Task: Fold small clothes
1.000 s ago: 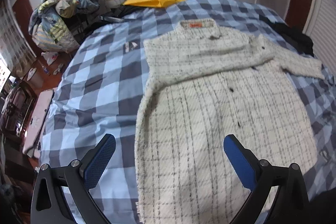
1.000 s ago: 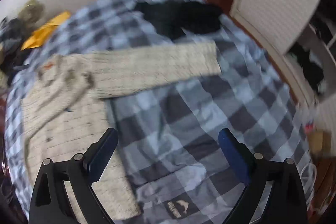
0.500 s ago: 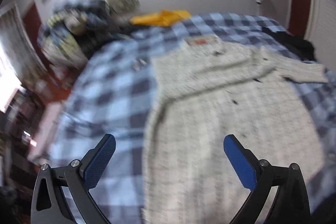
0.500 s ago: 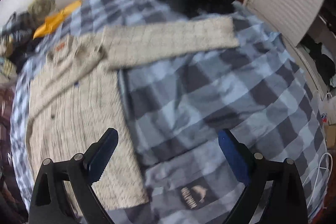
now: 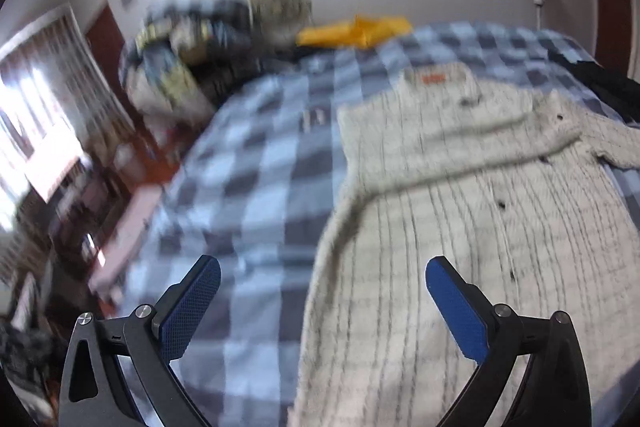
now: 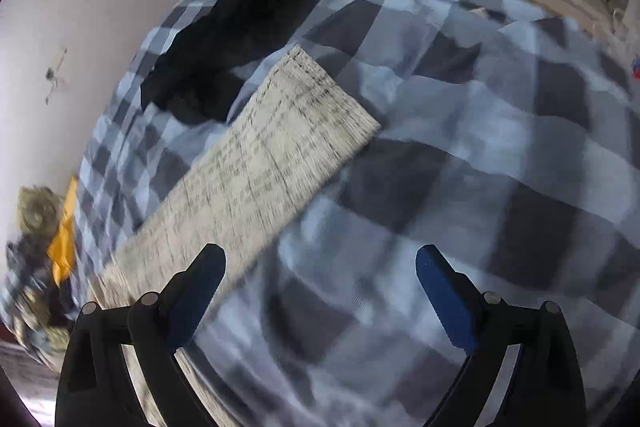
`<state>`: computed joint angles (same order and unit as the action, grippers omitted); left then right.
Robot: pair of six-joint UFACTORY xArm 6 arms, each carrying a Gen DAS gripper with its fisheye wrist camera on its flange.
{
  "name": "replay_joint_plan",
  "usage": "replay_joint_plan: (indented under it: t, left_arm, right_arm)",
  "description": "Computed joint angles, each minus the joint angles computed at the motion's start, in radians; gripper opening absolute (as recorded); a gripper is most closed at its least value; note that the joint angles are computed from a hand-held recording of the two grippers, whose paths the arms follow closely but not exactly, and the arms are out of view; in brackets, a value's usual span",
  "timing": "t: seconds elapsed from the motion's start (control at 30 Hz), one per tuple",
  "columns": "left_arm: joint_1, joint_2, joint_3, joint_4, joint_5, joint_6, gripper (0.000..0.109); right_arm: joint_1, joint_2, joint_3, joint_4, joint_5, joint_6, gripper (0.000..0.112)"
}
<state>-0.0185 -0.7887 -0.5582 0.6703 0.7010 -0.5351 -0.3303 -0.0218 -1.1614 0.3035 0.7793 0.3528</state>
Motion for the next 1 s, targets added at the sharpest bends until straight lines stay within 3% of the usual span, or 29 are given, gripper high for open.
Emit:
replay_joint_plan:
  t: [0.03, 0.1, 0.17, 0.3, 0.43, 0.53, 0.67, 0.8, 1.0]
  left_arm:
    - [-0.023, 0.008, -0.007, 0.072, 0.014, -0.023, 0.103]
    - [-0.048, 0.031, -0.026, 0.089, 0.028, 0.009, 0.103]
    - [-0.029, 0.036, -0.037, -0.018, 0.013, 0.079, 0.103]
    - [-0.014, 0.050, -0.055, -0.084, 0.017, 0.105, 0.103]
    - [-0.024, 0.052, -0.060, 0.019, 0.037, 0.024, 0.103]
    - [-0.028, 0.039, -0.054, 0.115, 0.045, -0.041, 0.103]
    - [0.008, 0.036, -0.070, 0.073, 0.033, -0.021, 0.103]
    - [0.046, 0.007, -0.062, 0.060, 0.029, -0.028, 0.103]
    - [0.122, -0.027, -0.048, -0.017, 0.014, 0.017, 0.103]
  right_arm:
    - [-0.001, 0.035, -0.013, 0.012, -0.024, 0.003, 0.094]
    - [0.001, 0.101, -0.057, -0.027, -0.035, 0.047, 0.084]
    - [0.006, 0.167, -0.111, -0.099, -0.028, 0.083, 0.058]
    - [0.019, 0.248, -0.185, -0.268, -0.022, 0.151, 0.053]
    - [0.014, 0.303, -0.223, -0.253, -0.041, 0.166, 0.052]
    - [0.030, 0.303, -0.221, -0.299, -0.063, 0.160, 0.013]
    - [0.057, 0.213, -0.171, -0.390, -0.124, 0.144, 0.010]
    - [0.073, 0.096, -0.170, -0.302, -0.122, 0.110, 0.009]
    - [0.175, -0.030, -0.324, -0.123, -0.036, -0.025, 0.010]
